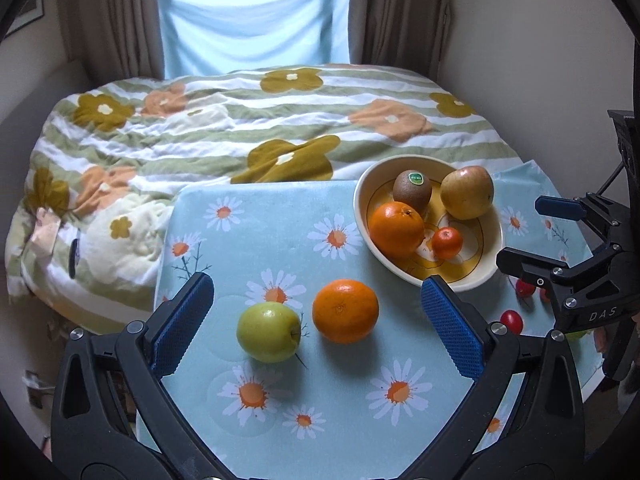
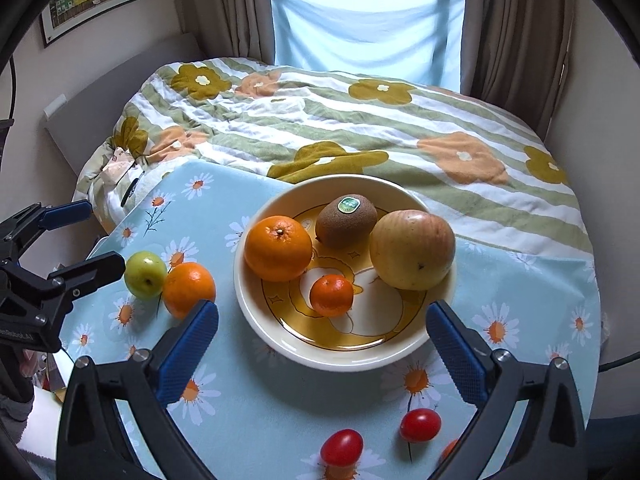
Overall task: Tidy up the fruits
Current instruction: 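Withdraw both grippers from the bowl toward the loose fruit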
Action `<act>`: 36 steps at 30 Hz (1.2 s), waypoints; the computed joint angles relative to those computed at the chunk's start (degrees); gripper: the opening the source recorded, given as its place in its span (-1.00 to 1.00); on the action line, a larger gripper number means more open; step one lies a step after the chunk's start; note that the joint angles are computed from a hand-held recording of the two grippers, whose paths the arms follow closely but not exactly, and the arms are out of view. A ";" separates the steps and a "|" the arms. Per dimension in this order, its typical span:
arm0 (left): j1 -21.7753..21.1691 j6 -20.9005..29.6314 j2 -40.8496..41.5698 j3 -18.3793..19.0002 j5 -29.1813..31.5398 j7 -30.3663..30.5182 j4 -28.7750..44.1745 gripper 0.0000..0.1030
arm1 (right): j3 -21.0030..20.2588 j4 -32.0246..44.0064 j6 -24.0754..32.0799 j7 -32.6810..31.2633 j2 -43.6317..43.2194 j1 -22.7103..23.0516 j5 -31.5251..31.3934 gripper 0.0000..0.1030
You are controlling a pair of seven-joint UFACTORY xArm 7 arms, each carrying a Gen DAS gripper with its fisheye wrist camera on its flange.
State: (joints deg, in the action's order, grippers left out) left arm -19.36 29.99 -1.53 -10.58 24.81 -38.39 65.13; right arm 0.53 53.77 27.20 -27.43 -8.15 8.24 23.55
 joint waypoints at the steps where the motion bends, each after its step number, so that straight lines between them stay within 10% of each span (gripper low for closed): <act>1: -0.13 0.25 -0.97 -0.20 0.70 -1.17 -0.46 1.00 | -0.04 -0.68 0.34 0.15 -1.38 -0.20 -0.45 1.00; 19: 0.44 6.60 -13.49 -8.23 9.03 -17.24 -7.90 1.00 | -4.27 -10.90 5.80 -0.21 -20.80 -0.58 -2.30 1.00; 36: 1.84 -1.50 -8.95 0.26 -8.02 13.91 -13.25 1.00 | 3.80 -20.63 3.48 27.30 -21.89 -4.16 -15.50 1.00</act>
State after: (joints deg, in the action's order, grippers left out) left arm -17.53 28.49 -10.48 -10.31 16.80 -24.48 51.88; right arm 4.33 33.14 30.67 -0.13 -30.04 4.08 8.05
